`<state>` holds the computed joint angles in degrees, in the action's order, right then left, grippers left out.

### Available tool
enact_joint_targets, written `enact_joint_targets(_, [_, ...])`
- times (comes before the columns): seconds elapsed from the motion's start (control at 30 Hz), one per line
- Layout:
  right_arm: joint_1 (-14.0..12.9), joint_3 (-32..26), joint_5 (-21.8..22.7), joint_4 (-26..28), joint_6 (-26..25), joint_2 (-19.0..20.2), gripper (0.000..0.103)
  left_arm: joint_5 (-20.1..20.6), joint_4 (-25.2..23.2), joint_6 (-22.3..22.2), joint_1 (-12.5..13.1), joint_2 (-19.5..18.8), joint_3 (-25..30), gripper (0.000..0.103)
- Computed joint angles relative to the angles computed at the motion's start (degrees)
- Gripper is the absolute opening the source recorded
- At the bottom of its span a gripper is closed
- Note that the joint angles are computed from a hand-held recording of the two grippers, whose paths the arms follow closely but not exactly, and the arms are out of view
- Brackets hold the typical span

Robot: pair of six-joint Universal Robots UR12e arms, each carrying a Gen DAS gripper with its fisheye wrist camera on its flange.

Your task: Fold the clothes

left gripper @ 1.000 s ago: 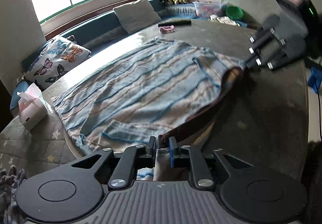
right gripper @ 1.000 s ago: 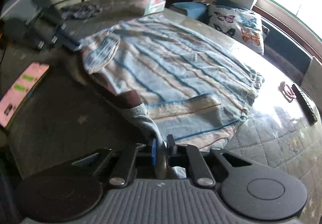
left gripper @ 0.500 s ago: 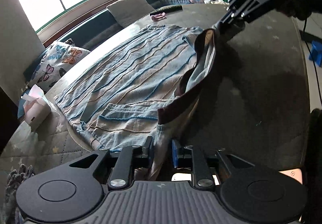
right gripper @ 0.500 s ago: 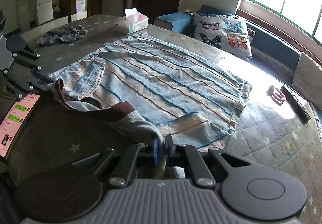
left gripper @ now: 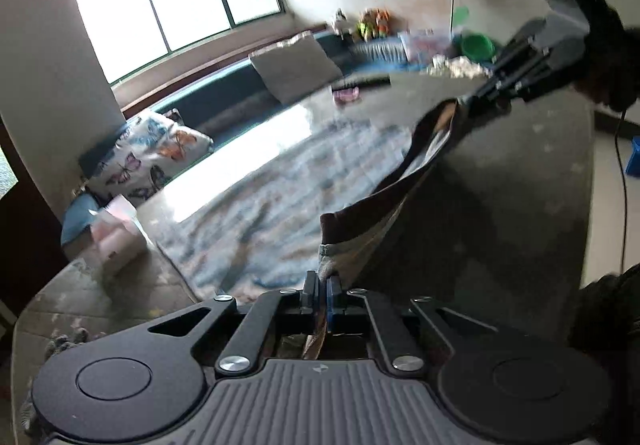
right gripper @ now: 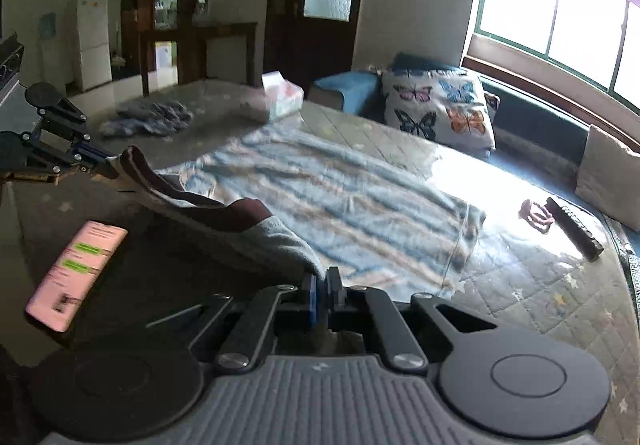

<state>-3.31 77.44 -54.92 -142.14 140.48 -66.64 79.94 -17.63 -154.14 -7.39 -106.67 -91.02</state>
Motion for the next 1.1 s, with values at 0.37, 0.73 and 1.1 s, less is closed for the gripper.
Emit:
enact_joint_targets(0.37, [0.44,-6.57,1.81,-0.03,3.61,3.08,0.004,2.33,1.01,-3.01,0.53,-3.99,8.14,0.004])
enact_joint_targets(0.73, [3.13,-31.7,-3.74,13.25,10.55,19.12,0.004,3.75,-12.66,-3.64,1.91,-18.16,29.06,0.004])
enact_joint_targets(1.1, [4.65,-48.71,-11.55,17.92,25.14,32.48,0.016,14.05,-22.07,-12.23,1.62,-29.95,43.44,0.012])
